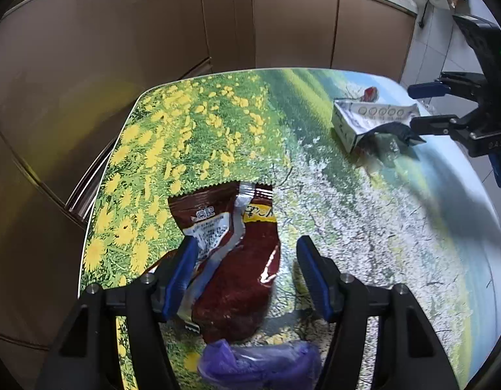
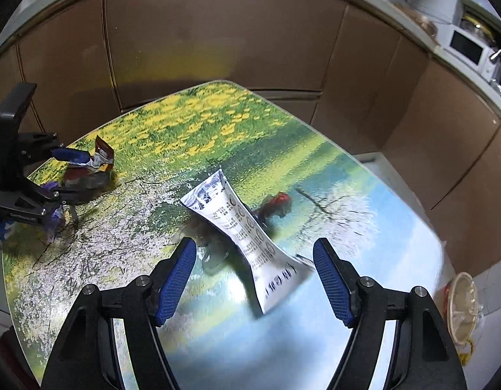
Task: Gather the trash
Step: 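Grasp the white milk carton with the right gripper while the left gripper grasps the red snack wrapper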
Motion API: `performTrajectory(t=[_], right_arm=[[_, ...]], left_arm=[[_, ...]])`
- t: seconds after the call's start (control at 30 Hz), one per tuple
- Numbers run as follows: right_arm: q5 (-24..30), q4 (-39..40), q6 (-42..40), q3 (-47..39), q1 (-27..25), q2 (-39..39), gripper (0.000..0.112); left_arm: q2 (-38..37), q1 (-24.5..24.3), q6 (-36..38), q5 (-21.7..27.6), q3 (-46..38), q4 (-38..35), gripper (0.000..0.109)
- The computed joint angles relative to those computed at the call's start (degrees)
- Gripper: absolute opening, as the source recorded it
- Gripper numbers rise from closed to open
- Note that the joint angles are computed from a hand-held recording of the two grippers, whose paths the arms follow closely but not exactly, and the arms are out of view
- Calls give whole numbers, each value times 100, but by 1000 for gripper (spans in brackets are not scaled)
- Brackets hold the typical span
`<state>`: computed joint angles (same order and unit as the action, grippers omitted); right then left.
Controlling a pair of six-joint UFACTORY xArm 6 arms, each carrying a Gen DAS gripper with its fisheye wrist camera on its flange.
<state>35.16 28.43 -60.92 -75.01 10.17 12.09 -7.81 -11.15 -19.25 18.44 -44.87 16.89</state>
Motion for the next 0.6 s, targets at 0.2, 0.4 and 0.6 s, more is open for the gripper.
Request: performTrajectory(t=[0.2, 0.4, 0.6], right_arm=[[-28, -605, 182, -228, 86, 376, 64], [276, -953, 289, -512, 2, 618, 37], [370, -619, 110, -404, -119, 488, 27]], left_arm=[[181, 46, 99, 12, -77, 32, 59], [264, 60, 149, 15, -167, 67, 43], [206, 105, -46, -149, -136, 145, 22]])
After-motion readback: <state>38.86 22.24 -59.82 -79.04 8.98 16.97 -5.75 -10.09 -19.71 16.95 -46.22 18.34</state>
